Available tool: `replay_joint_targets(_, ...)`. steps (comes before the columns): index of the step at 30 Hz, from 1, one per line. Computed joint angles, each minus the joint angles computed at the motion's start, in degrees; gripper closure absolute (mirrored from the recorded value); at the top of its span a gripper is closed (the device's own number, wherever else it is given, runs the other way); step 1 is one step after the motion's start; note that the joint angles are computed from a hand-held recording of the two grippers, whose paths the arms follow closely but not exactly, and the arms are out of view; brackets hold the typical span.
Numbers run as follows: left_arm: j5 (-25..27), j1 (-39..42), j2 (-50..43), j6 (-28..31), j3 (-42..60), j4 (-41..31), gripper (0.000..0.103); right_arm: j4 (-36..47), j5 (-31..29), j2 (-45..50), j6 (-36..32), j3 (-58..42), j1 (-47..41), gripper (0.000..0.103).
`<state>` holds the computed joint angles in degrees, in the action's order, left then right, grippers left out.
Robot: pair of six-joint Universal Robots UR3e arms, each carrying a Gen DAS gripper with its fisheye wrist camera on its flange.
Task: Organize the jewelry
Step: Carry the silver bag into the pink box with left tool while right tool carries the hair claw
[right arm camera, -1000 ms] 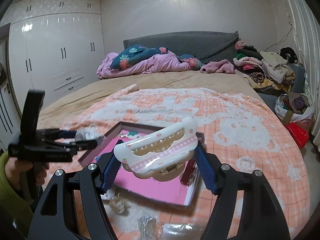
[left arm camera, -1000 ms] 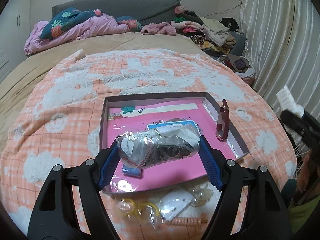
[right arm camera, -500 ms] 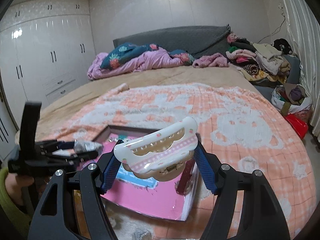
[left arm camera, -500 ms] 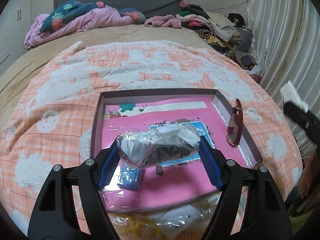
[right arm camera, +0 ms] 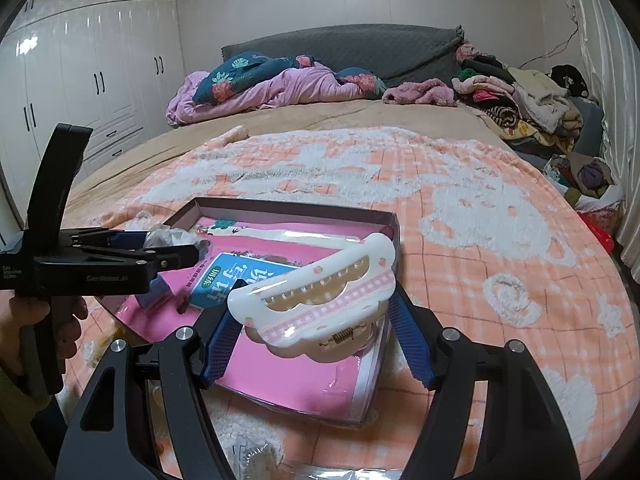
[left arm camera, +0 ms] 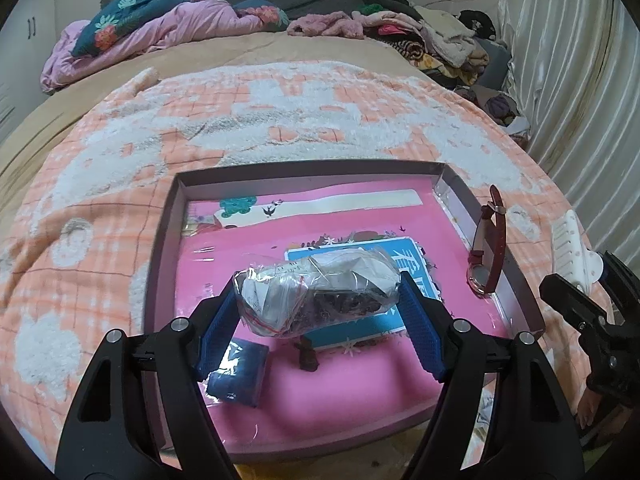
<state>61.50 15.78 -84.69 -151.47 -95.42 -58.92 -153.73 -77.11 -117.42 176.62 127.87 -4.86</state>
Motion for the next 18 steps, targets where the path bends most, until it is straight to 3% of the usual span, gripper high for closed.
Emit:
replay_joint_targets(15, 2.10, -1.59, -1.75, -1.35, -0.02, 2.34, 0.035, -2.36, -2.30, 5.18, 1.06, 0.10, 3.52, 0.034)
replay_joint_targets(18, 1.57, -0.69, -0.96, -1.38, 0.15, 2.07, 0.030, -2.48, -3.24, 6.41, 1.46, -0.25, 4.36, 0.034)
